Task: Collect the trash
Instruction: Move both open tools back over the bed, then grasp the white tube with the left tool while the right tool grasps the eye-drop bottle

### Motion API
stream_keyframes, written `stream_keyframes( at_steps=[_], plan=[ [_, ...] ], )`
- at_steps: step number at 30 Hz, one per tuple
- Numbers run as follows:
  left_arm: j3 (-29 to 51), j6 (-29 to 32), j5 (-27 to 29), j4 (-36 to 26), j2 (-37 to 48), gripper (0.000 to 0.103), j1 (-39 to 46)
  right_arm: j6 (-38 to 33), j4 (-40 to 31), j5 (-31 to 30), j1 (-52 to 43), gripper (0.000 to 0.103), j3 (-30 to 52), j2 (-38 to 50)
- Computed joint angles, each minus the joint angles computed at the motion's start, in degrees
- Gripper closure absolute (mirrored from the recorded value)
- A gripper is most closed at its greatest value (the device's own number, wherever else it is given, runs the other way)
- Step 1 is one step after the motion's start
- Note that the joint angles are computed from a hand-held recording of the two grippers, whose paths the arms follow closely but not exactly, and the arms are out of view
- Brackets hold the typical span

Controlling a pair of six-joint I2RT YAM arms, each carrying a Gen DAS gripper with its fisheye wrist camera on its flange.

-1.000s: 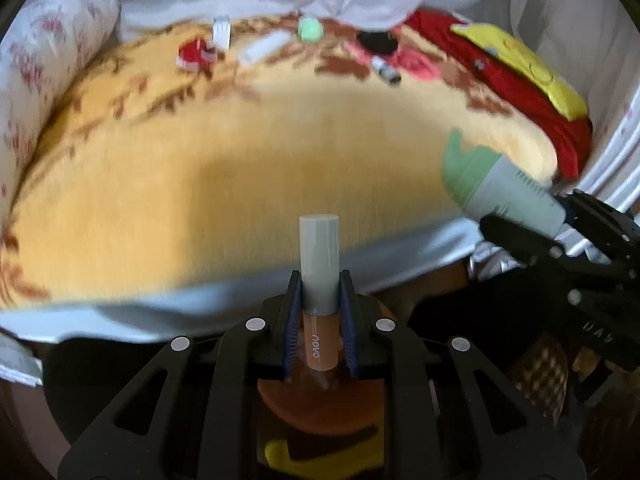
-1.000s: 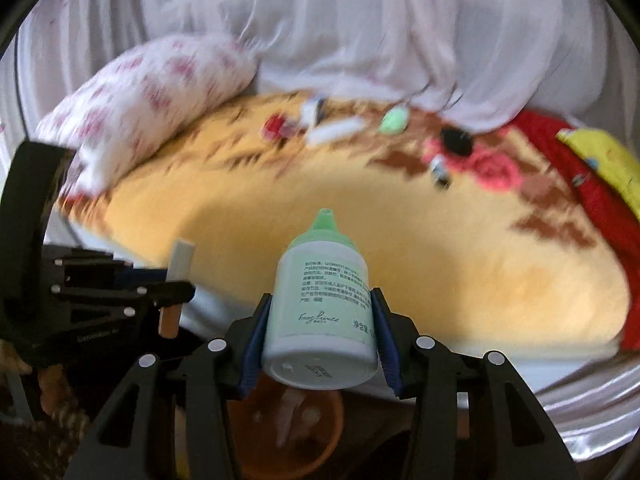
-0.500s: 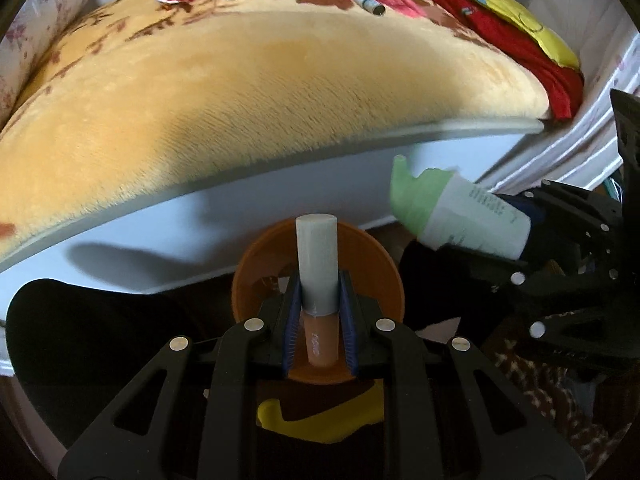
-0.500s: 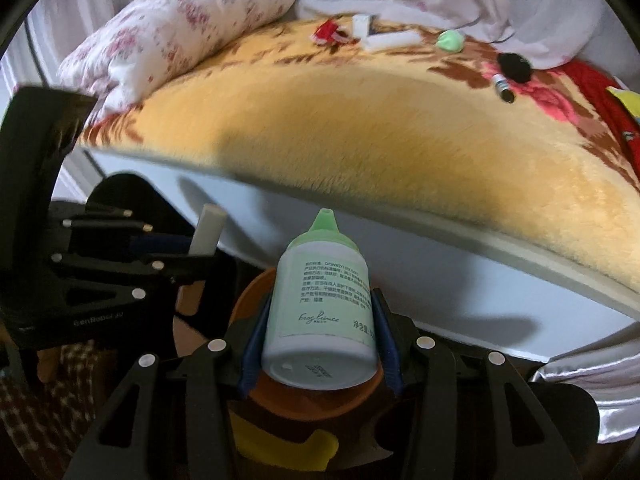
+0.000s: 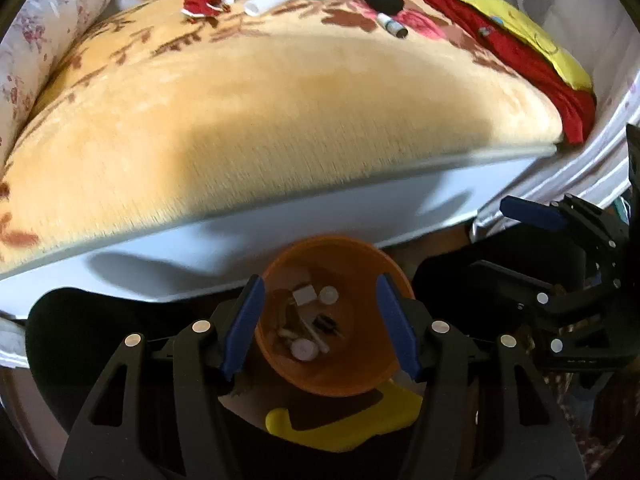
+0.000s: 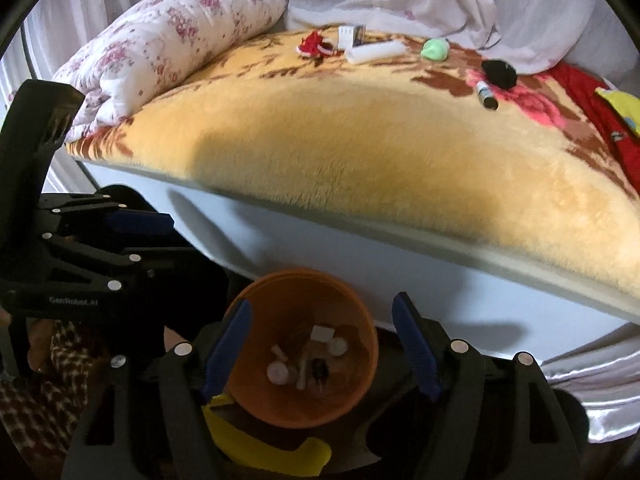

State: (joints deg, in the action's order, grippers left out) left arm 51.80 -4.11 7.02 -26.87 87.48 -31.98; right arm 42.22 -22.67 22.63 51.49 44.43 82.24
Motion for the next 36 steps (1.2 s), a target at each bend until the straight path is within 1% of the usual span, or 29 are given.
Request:
stream_keyframes(
  at_steps=[2,5,10,12,14,18,22,25,26,29,30,31,32,33,34,35,36],
  plan=[
    [0.5,0.0,0.5,0.5,-0.1,0.045,0.7,-1.8,0.2,1.0,-1.4,0.032,0.4,-0.6],
    [2.8,-0.9,0.1,1.2,0.6,0.042,1.0,-5.8,1.2,1.8,-5.8,0.032,1.5,-1.1],
    [7.8,-1.1,-1.3,4.3,1.8,0.041,1.3,-14.4,4.5,0.0,-18.1,0.032,4.8,0.1],
    [10.0,-1.0,-2.1,6.0,2.7,0.041,1.5,-17.6,5.2,-0.6,-24.3,0.032,8.4,3.2],
    [12.9,-1.1,-2.8,6.6,4.7,0.037,1.5,-20.6,5.9,-1.2,-29.1,0.032,12.1,6.7],
    [17.2,-1.2,-2.0,6.6,8.2,0.036,2.4,-24.8,4.8,-1.8,-35.6,0.032,21.9,16.0],
    [19.5,-1.1,-2.2,6.7,10.7,0.036,2.9,-27.0,0.1,-2.5,-39.7,0.032,34.4,26.8],
    [20.8,-0.8,-2.3,6.7,12.2,0.036,3.4,-27.2,-6.2,-3.6,-42.0,0.032,44.3,34.3],
    [21.3,-0.8,-2.3,6.6,12.8,0.036,3.6,-27.0,-7.8,-4.0,-42.3,0.032,46.4,35.7],
    [22.7,-0.9,-1.8,5.9,14.3,0.036,4.1,-25.7,-14.1,-7.0,-44.0,0.032,55.1,41.8],
    [23.1,-0.9,-1.7,5.8,14.8,0.036,4.3,-25.2,-16.4,-8.2,-44.6,0.034,58.2,43.9],
    [23.5,-0.8,-1.5,5.7,15.1,0.036,4.4,-25.1,-17.6,-8.6,-44.9,0.04,59.9,45.1],
    [23.8,-0.7,-1.5,5.5,15.5,0.036,4.4,-25.1,-19.4,-9.0,-45.2,0.043,62.5,46.9],
    [24.2,-0.7,-1.5,5.4,15.8,0.036,4.4,-25.2,-20.0,-9.2,-45.2,0.051,63.7,47.7],
    [24.7,-0.8,-1.4,5.3,16.3,0.036,4.4,-25.8,-19.9,-10.3,-45.5,0.063,64.5,48.3],
    [25.3,-0.8,-1.3,5.0,16.8,0.036,4.5,-25.8,-20.0,-11.3,-45.8,0.071,64.8,48.5],
    [25.8,-0.8,-1.2,4.8,17.2,0.036,4.5,-25.6,-19.0,-11.5,-45.9,0.08,63.7,47.6]
  ],
)
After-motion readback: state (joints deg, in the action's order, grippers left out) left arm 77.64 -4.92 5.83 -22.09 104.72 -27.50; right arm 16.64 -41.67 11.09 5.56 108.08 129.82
